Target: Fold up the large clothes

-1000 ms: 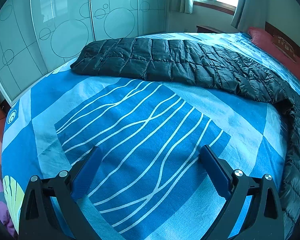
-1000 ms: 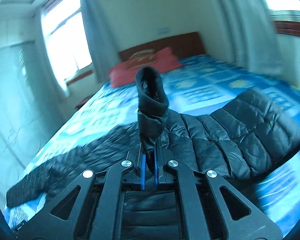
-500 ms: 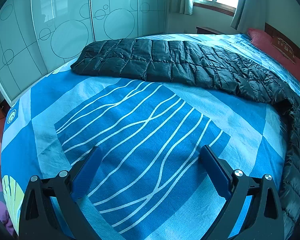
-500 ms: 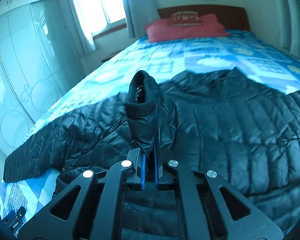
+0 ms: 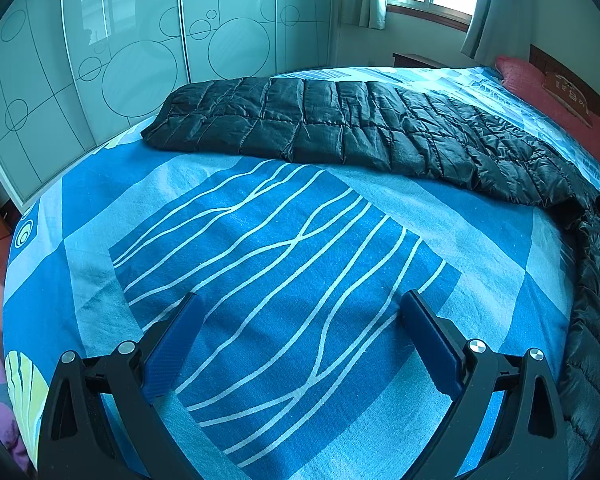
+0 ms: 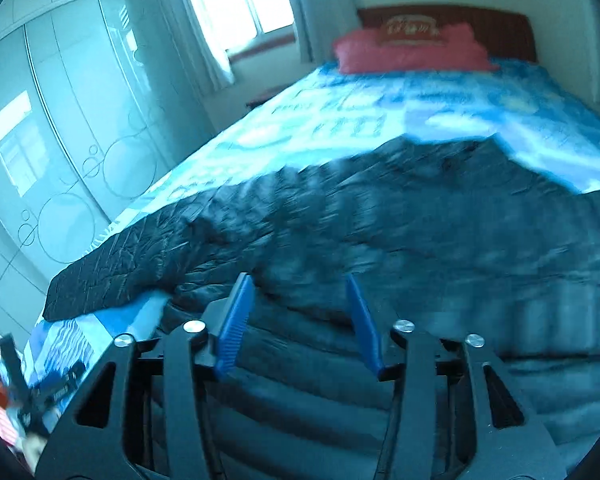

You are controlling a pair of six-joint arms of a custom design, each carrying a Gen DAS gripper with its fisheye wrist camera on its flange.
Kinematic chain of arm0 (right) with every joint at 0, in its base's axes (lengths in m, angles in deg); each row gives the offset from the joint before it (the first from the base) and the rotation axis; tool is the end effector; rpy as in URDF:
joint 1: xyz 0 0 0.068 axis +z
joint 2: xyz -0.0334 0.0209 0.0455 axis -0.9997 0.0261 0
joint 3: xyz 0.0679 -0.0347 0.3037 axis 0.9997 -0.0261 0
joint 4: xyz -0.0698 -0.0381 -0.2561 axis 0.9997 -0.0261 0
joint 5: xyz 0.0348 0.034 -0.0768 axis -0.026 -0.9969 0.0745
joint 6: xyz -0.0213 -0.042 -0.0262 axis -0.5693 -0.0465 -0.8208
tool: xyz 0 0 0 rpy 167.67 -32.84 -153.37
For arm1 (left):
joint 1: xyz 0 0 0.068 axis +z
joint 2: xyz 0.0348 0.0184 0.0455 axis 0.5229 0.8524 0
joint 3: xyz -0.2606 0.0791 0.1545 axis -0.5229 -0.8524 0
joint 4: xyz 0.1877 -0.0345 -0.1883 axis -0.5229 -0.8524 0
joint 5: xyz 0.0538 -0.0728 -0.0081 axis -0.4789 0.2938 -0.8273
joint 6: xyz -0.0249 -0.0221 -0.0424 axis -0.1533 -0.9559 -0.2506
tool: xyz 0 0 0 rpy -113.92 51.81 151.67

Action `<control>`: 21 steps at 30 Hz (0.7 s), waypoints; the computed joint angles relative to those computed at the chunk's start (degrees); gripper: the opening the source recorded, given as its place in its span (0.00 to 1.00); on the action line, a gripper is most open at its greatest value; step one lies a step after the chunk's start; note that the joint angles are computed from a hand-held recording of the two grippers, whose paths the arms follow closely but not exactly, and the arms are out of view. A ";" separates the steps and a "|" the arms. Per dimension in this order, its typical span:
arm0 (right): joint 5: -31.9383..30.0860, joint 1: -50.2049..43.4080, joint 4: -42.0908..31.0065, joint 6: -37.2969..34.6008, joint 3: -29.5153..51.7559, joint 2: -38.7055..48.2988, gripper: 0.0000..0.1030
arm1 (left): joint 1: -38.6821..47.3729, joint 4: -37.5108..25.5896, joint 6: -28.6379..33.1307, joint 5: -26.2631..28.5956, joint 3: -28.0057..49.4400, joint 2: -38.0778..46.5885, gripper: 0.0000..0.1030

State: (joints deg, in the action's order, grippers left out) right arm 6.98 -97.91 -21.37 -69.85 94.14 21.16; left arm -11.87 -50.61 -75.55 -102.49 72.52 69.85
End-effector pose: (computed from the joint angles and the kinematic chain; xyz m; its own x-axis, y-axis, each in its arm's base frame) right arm 0.4070 -0.0507 0.2240 -0.6465 0.0185 -0.7627 -0.2565 0.9362 0.2401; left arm 0.2149 -0.1727 0.1336 -0.5894 -0.4961 -0.6375 -0.6267 0.7788 -0.0266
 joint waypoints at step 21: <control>4.49 -26.04 -10.15 -2.65 24.54 19.56 0.11 | 0.13 -1.86 -0.02 -0.16 1.56 1.33 0.95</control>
